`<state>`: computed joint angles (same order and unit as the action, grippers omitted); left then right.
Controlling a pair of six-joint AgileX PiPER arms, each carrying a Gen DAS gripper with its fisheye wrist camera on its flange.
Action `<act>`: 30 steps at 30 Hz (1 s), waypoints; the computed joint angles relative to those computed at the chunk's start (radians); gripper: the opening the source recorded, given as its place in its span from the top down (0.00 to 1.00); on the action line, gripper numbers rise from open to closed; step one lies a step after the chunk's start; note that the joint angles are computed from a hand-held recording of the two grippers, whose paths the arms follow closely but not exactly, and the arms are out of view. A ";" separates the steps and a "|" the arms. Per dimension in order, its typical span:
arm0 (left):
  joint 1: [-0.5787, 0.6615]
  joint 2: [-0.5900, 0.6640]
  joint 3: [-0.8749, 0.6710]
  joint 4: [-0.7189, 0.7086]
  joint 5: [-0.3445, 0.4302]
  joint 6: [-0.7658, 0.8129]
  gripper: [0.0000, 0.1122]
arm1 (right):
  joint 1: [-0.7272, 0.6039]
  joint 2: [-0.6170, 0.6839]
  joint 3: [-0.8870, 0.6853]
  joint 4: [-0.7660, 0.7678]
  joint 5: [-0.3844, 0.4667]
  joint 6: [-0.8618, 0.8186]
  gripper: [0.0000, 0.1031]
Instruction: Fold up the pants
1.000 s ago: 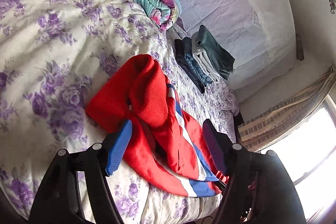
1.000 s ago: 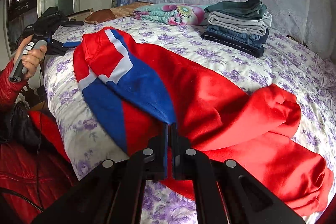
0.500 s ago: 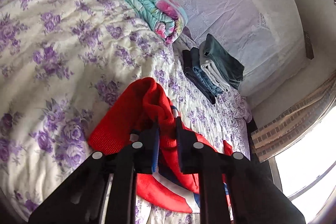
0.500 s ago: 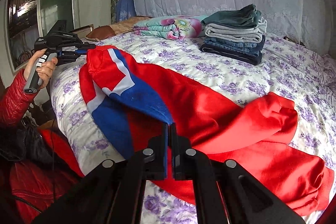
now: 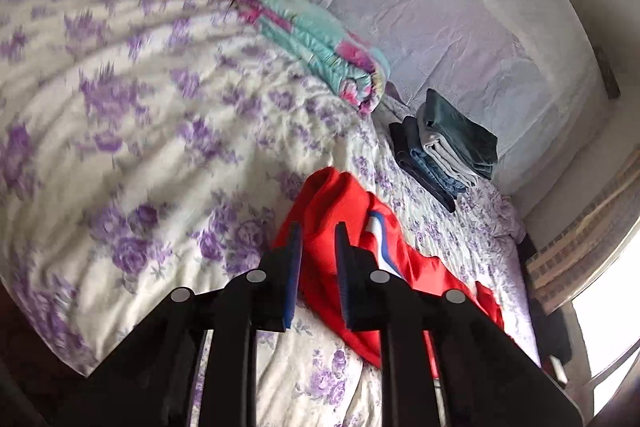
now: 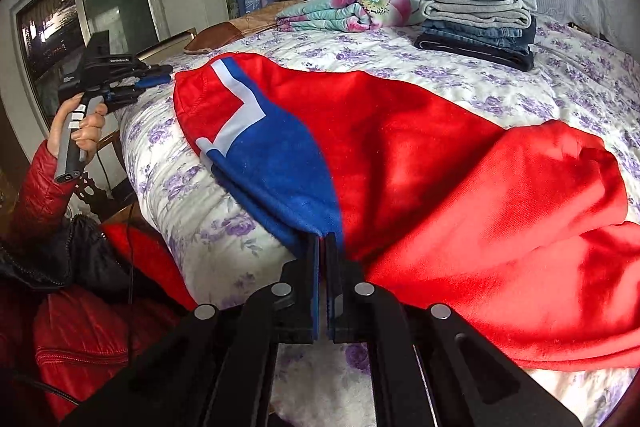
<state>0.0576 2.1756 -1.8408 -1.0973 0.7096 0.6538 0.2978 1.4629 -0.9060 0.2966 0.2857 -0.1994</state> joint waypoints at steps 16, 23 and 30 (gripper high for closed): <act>-0.272 -0.029 0.075 0.364 -0.216 -0.018 0.69 | -0.032 -0.006 0.049 0.307 -0.059 -0.257 0.97; -0.432 0.081 -0.058 0.693 -0.209 -0.210 0.32 | -0.030 -0.011 0.070 0.395 -0.088 -0.325 0.96; -0.473 0.008 -0.013 0.517 -0.206 -0.066 0.35 | -0.042 -0.008 0.077 0.516 -0.083 -0.438 0.96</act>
<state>-0.4158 2.1839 -1.8539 -0.5805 0.5034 0.5878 0.2554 1.4545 -0.8291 0.8123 0.2027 -0.6376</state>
